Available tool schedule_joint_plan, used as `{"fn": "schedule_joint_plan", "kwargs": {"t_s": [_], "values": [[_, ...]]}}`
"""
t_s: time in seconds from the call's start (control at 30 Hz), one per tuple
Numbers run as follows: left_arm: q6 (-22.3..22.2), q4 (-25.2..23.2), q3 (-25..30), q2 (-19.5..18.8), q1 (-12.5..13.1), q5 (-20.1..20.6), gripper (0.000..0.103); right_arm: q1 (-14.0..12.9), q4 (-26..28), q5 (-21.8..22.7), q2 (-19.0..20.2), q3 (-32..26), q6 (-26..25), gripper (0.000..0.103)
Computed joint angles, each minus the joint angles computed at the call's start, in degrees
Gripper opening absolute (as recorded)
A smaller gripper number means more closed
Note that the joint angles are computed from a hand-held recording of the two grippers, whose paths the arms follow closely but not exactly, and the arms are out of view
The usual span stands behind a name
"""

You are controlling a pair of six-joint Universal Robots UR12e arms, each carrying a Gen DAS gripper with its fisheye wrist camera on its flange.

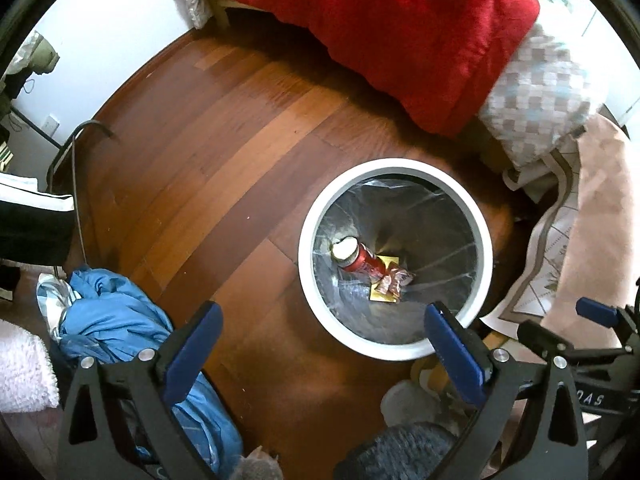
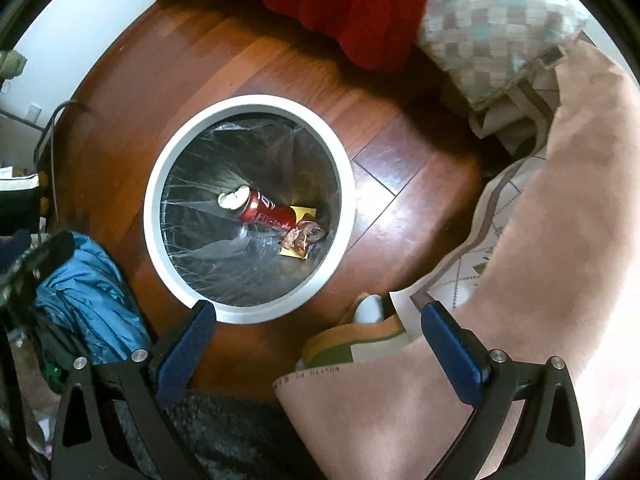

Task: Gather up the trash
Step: 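Carry the orange peel and red wrapper over the bin and release both, then move both tools back from the bin toward the table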

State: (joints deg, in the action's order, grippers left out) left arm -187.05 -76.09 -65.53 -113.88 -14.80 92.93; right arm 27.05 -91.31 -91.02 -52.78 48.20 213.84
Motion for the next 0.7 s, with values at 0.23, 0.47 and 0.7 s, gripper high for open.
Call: {"fn": "schedule_joint_plan", "kwargs": {"t_s": [0.23,0.47,0.7], "values": [[0.53,1.82,-1.22,2.5,-0.38,-0.3,0.103,0.73,-2.67,-1.63,-2.66,1.58,1.26,0.103],[0.91,4.19,-1.9,5.39,-0.82,-0.98,0.103,1.45,-7.23,-2.95,-6.1,3.78,2.6,0.103],[1.34,7.01,-1.63,7.73,-1.26,-2.12,0.103,2.28,-12.14,-4.36,-9.99,5.94,3.41,0.103]]}}
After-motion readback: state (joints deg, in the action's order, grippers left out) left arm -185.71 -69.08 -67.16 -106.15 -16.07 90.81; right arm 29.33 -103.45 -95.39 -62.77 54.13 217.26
